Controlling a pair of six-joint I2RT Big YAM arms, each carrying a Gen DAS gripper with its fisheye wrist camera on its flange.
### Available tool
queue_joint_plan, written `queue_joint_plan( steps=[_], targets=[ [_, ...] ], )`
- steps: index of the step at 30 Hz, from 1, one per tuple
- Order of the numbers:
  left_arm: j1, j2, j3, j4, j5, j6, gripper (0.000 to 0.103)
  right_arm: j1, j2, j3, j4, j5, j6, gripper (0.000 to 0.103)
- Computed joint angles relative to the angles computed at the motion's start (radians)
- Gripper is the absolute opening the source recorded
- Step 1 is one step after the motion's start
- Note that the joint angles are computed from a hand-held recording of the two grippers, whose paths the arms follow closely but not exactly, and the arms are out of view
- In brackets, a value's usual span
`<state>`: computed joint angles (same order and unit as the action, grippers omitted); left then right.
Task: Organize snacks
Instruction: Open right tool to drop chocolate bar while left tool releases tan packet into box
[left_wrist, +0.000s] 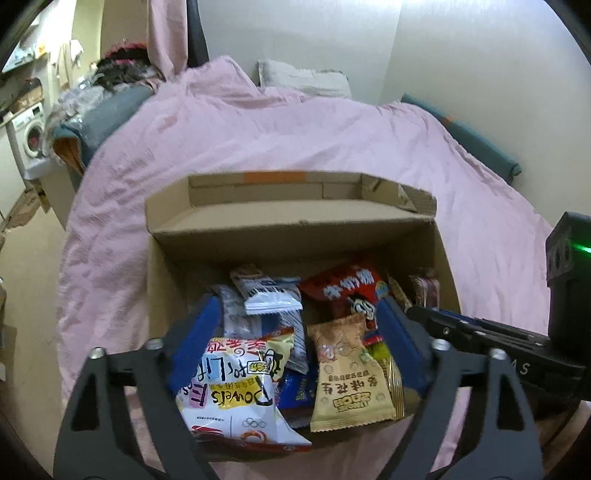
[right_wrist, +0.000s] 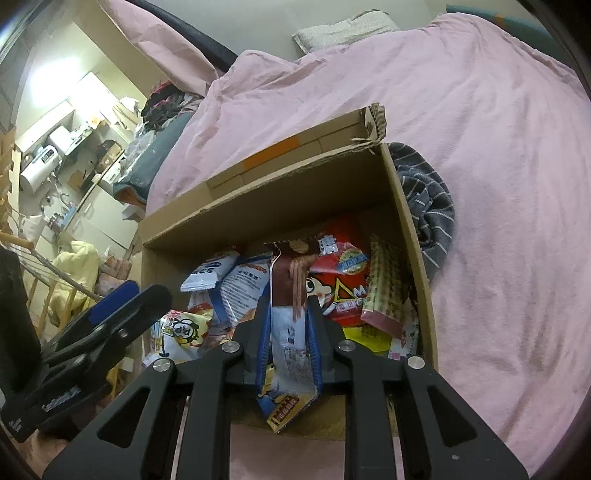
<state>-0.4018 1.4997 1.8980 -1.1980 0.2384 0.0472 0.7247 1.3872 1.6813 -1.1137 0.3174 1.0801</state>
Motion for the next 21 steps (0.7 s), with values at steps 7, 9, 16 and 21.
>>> queue_joint_plan(
  steps=[7,9,16,21],
  targets=[
    [0.01,-0.028,-0.022,0.048,-0.059,-0.006,0.087,-0.001,0.005,0.022,-0.02,0.022,-0.002,0.022],
    [0.017,-0.036,-0.028,0.056,-0.072,-0.028,0.087,0.008,0.014,0.043,-0.042,0.04,-0.013,0.025],
    [0.037,-0.071,-0.045,0.069,-0.119,-0.06,0.087,0.056,0.004,0.081,-0.053,0.176,-0.022,0.083],
    [0.059,-0.103,-0.066,0.073,-0.105,-0.038,0.096,0.101,0.002,0.113,-0.096,0.259,-0.017,0.09]
  ],
)
